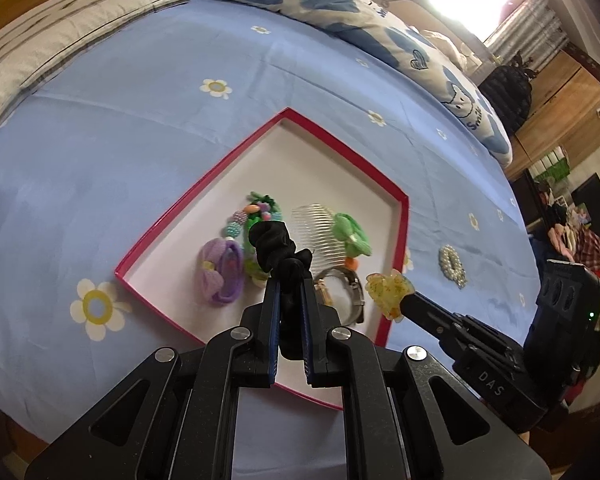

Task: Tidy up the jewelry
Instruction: 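Carry the black scrunchie with the left tool while the right tool carries the yellow clip to the box, then drop the scrunchie from the left tool while the right tool releases the clip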

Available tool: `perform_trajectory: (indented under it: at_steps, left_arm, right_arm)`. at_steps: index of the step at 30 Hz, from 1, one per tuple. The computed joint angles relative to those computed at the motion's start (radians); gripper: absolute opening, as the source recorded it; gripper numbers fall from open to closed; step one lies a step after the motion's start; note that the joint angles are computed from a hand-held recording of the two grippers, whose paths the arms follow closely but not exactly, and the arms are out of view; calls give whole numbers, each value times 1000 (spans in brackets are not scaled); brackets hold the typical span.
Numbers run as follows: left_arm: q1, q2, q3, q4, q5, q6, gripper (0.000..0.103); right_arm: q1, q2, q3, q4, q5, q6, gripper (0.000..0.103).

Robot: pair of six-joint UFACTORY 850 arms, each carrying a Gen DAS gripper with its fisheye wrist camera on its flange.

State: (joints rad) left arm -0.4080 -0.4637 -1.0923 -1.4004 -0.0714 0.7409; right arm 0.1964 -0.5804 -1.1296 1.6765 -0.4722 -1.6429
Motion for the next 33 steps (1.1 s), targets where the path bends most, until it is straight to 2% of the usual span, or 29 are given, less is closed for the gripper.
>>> perform_trajectory:
  at_steps: [7, 12, 14, 23, 27, 29, 31, 33]
  left_arm:
    - [18, -31, -4, 40, -15, -55, 8]
    - [28, -59, -16, 199, -31, -220, 8]
    - [30, -71, -25, 332, -38, -360, 8]
    - [30, -87, -36, 533, -48, -562, 10]
    - [23, -83, -39, 674, -46, -694, 17]
    - [19, -78, -39, 745, -44, -762, 22]
    - [15, -70, -33, 798, -37, -813, 25]
    - [14, -65, -30, 788, -34, -806, 26]
  right_arm:
    - [23, -59, -59, -87, 27, 83, 4]
    - [29, -87, -80, -140, 30, 135, 4]
    - [29, -95, -84, -155, 28, 150, 4]
    - [20, -112, -99, -189, -6, 187, 9]
    - [18, -111, -100, -197, -10, 201, 11]
    - [14, -109, -97, -194, -14, 201, 13]
    - [11, -105, -93, -187, -13, 200, 26]
    - [8, -99, -87, -177, -18, 191, 28]
